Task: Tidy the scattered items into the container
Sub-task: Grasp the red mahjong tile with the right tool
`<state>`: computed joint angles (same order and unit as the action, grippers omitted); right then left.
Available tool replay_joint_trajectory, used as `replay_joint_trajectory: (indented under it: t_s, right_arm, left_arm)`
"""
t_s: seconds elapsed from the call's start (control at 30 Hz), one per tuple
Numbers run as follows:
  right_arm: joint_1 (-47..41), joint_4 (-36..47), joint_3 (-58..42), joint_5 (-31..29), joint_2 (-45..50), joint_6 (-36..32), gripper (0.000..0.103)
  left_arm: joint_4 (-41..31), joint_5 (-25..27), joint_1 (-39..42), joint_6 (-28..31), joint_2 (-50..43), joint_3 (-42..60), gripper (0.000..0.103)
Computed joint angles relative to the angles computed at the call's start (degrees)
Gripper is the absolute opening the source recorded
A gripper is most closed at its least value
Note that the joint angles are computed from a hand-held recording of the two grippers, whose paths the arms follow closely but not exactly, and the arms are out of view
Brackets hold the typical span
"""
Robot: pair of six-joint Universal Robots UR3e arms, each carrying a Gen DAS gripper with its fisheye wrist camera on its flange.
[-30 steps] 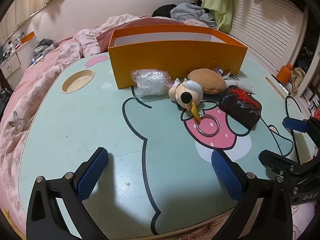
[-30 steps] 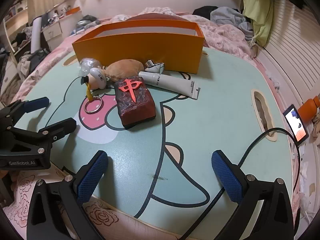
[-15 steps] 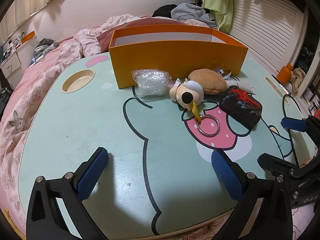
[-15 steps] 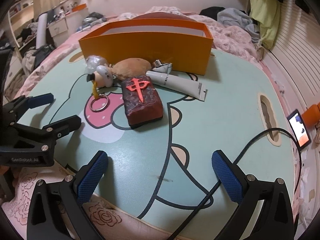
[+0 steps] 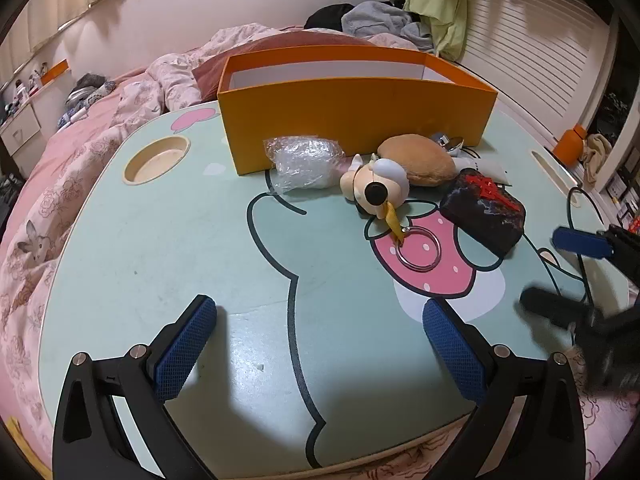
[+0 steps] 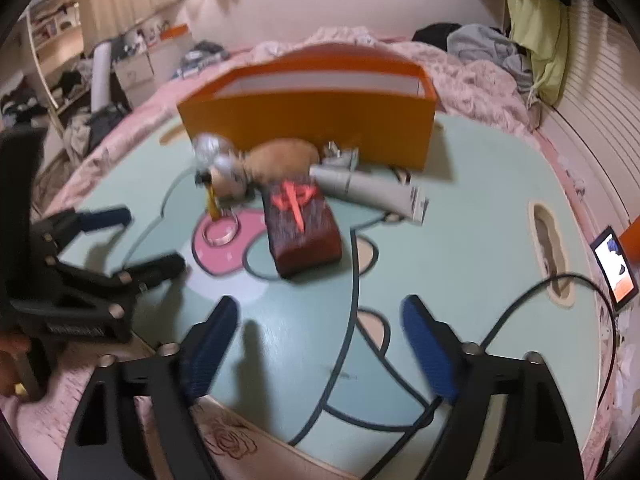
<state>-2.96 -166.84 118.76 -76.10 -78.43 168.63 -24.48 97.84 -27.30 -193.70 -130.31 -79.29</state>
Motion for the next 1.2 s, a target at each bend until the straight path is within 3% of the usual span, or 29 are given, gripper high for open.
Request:
replay_joint_trajectory:
  t_s: [0.3, 0.37, 0.4, 0.5, 0.57, 0.7, 0.77, 1.03, 1.2]
  right_arm:
    - [3.5, 4.7, -13.6, -1.9, 8.2, -0.3, 0.077]
    - [3.9, 5.8, -15.5, -2.7, 9.6, -0.2, 0.055]
    - [3.9, 7.1, -16.3, -2.4, 10.0, -0.1, 0.039]
    - [2.6, 6.0, -14.0, -0.7, 8.7, 0.6, 0.038]
    - [1.4, 3.3, -10.4, 1.1, 6.7, 1.3, 0.038]
    - [-1.9, -1.9, -3.6, 5.1, 2.2, 2.6, 0.038]
    - [-3.0, -1.8, -2.4, 6.3, 0.8, 2.7, 0.038]
    - [-4.0, -1.0, -1.7, 7.5, 0.1, 3.1, 0.038]
    - [-4.7, -1.4, -1.0, 8.0, -0.4, 3.2, 0.038]
  left_arm:
    - [-0.1, -0.1, 0.4, 0.2, -0.1, 0.2, 0.103]
    - [1.1, -1.2, 0.8, 0.5, 0.4, -0.9, 0.101]
    - [2.8, -2.5, 1.2, 0.9, 0.9, -2.2, 0.099]
    - [8.1, -3.6, 1.4, 2.1, 2.3, -4.9, 0.094]
    - [9.9, -4.6, 1.6, 3.2, 2.5, -4.8, 0.08]
    - [6.2, -9.2, 2.7, 5.2, -0.2, 1.9, 0.069]
    - [2.4, -9.6, 2.6, 5.5, -2.8, 7.2, 0.043]
    - [-8.6, -6.8, 1.9, 7.0, -11.5, 24.9, 0.043]
    - [-11.8, -6.8, 2.0, 9.0, -14.5, 30.4, 0.041]
